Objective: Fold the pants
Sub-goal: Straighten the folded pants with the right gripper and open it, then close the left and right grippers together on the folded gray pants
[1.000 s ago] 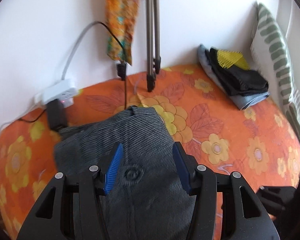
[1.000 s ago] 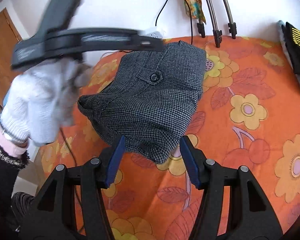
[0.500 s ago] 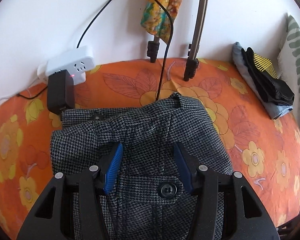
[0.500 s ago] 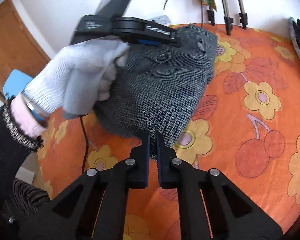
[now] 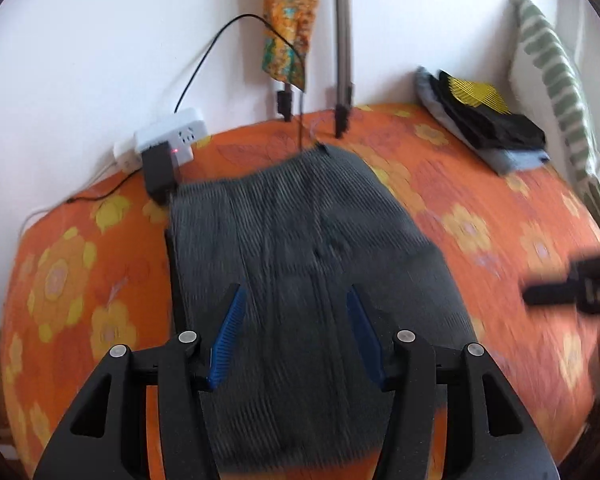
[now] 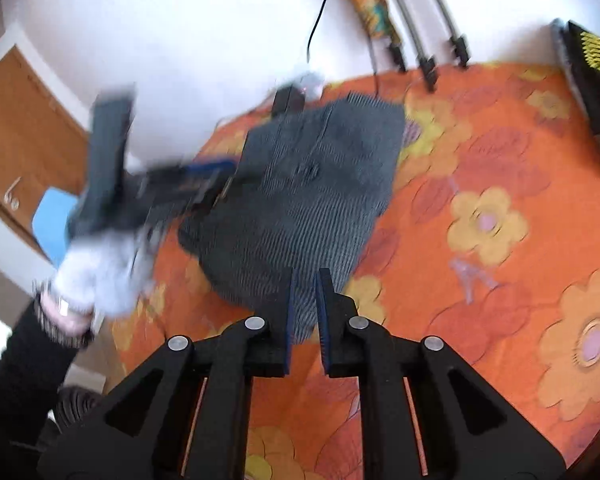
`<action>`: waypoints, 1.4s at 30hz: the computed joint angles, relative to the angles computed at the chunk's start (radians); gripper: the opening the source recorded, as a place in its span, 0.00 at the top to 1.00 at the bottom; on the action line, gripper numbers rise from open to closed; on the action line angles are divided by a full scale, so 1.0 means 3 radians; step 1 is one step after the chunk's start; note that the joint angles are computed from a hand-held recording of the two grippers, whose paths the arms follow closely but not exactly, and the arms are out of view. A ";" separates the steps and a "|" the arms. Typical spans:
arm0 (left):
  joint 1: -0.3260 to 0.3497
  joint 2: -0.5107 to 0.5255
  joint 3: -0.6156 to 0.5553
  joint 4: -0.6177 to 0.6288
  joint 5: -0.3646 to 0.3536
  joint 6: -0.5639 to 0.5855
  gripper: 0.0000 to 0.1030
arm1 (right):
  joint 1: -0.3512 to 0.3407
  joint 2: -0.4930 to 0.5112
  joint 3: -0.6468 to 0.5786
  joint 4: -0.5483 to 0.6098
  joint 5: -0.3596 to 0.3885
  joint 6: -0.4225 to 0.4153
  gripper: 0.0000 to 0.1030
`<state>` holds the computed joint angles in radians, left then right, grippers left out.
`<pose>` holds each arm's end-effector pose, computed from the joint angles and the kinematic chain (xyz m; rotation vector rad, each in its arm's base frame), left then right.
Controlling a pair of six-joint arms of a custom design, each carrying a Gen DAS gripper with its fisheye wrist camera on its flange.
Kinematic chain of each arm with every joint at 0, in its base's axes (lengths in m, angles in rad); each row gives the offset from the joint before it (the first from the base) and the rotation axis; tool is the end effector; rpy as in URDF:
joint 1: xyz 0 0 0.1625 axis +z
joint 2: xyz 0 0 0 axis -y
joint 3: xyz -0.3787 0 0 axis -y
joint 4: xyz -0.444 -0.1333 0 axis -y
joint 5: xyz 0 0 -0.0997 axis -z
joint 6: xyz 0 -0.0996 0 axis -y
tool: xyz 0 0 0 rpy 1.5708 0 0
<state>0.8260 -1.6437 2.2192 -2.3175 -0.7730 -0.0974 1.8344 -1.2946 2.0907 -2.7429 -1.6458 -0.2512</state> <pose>-0.1580 -0.4732 0.2470 0.6845 2.3145 -0.6045 0.2630 -0.4915 0.1538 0.7469 -2.9221 0.5745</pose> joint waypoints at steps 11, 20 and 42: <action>-0.0242 -0.0552 0.0603 0.0165 0.0226 0.0072 0.48 | 0.0194 0.0336 -0.0268 -0.0299 -0.0342 -0.0002 0.62; -0.0258 -0.1159 0.0588 0.0621 0.0070 -0.0509 0.45 | 0.0179 0.0546 -0.0514 -0.0433 -0.0641 0.0039 0.24; 0.0944 0.0131 -0.0518 0.0014 -0.0975 -0.0934 0.33 | -0.0053 0.1024 -0.1046 0.0098 -0.0476 0.0382 0.15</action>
<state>1.1092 -1.6045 2.0637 -2.3132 -1.0653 -0.3777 1.8185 -0.9875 1.7769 -2.7136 -1.7887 -0.1366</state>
